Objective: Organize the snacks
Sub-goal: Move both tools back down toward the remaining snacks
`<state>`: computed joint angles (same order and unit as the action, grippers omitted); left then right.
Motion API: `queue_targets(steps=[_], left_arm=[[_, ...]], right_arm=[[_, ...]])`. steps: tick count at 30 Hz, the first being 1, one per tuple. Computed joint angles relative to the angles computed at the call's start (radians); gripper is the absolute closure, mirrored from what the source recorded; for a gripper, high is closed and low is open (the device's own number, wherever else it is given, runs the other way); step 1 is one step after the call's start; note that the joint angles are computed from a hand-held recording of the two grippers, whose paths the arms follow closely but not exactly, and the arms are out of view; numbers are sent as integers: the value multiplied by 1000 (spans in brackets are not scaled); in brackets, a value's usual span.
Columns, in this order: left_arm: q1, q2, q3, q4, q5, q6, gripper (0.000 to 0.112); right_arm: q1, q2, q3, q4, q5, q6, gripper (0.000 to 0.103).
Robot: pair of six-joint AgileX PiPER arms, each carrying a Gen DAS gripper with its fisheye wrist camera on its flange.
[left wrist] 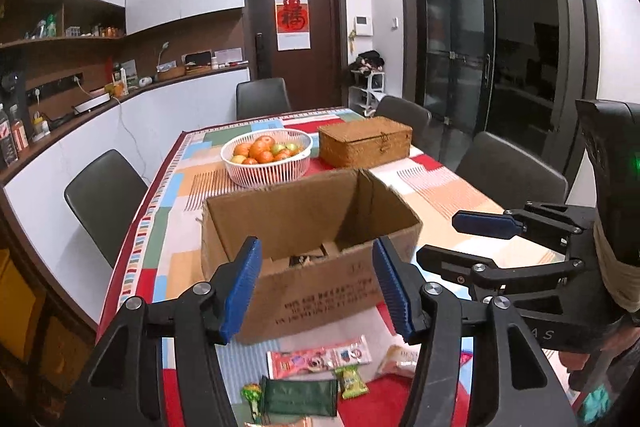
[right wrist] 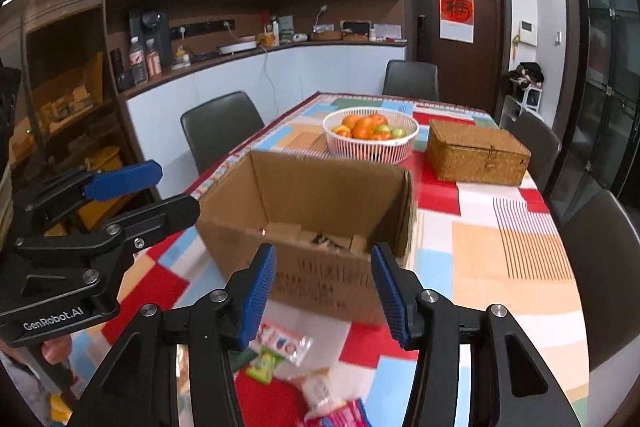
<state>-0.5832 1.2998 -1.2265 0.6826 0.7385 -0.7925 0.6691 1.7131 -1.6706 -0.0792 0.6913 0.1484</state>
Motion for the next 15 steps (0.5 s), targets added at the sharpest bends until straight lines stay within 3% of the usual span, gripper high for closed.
queue_targets(steps=[5, 15], left_arm=[[-49, -5, 54, 16, 17, -53, 56], [-37, 14, 168, -97, -20, -33, 56]], right_arm=[[0, -49, 105, 17, -12, -20, 53], [-3, -61, 240, 70, 14, -69, 53]])
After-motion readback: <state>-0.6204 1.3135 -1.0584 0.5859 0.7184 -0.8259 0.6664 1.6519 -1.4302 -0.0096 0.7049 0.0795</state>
